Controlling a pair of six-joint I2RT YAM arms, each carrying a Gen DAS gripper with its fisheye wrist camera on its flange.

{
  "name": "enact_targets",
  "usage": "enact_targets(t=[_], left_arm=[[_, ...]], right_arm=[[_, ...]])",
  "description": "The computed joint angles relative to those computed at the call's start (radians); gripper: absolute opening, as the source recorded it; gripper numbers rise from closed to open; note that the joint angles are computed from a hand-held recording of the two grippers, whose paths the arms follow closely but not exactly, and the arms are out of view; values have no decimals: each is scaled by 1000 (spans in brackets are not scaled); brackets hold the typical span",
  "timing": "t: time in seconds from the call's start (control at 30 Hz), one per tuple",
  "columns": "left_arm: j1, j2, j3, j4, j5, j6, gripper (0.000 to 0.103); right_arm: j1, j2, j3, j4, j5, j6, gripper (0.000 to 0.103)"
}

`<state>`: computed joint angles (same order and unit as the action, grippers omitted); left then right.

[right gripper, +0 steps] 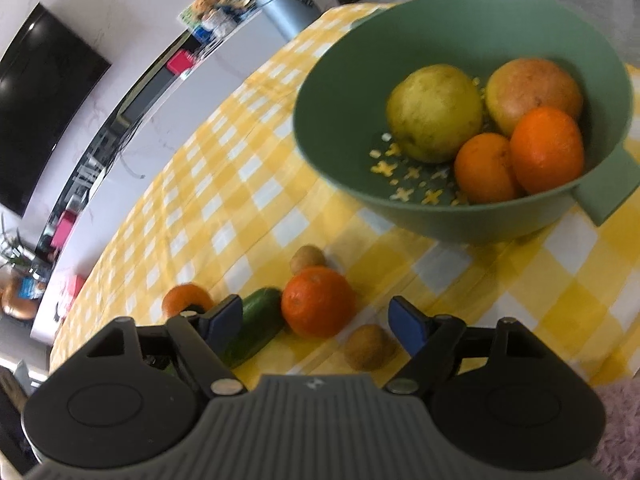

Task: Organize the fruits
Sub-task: 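Grasp an orange with the left tool while the right tool grasps another orange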

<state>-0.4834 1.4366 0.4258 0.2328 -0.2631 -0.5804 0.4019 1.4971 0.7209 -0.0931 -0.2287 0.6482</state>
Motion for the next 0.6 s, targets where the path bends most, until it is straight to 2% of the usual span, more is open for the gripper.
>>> enact_targets(t=[0.17,0.23,0.3,0.47,0.5,0.53,0.6], left_arm=[[21,-3,-13,20,27,-6,42],[30,-4,-21,32,40,-10,42],[43,-8,-28,41,58,-14,42],[74,15,-38,88,111,-31,45],[78,22,-35,90,117,-38,47],[78,23,-26,76,118,-47,48],[69,22,0,29,94,-56,50]], right_arm=[[13,7,2,22,3,-19,68],[10,21,4,34,-10,-17,52],[15,37,15,24,8,-9,48],[18,44,24,12,13,-13,47],[13,44,21,16,7,-7,44],[11,43,19,16,8,0,40],[6,41,15,18,3,8,40]])
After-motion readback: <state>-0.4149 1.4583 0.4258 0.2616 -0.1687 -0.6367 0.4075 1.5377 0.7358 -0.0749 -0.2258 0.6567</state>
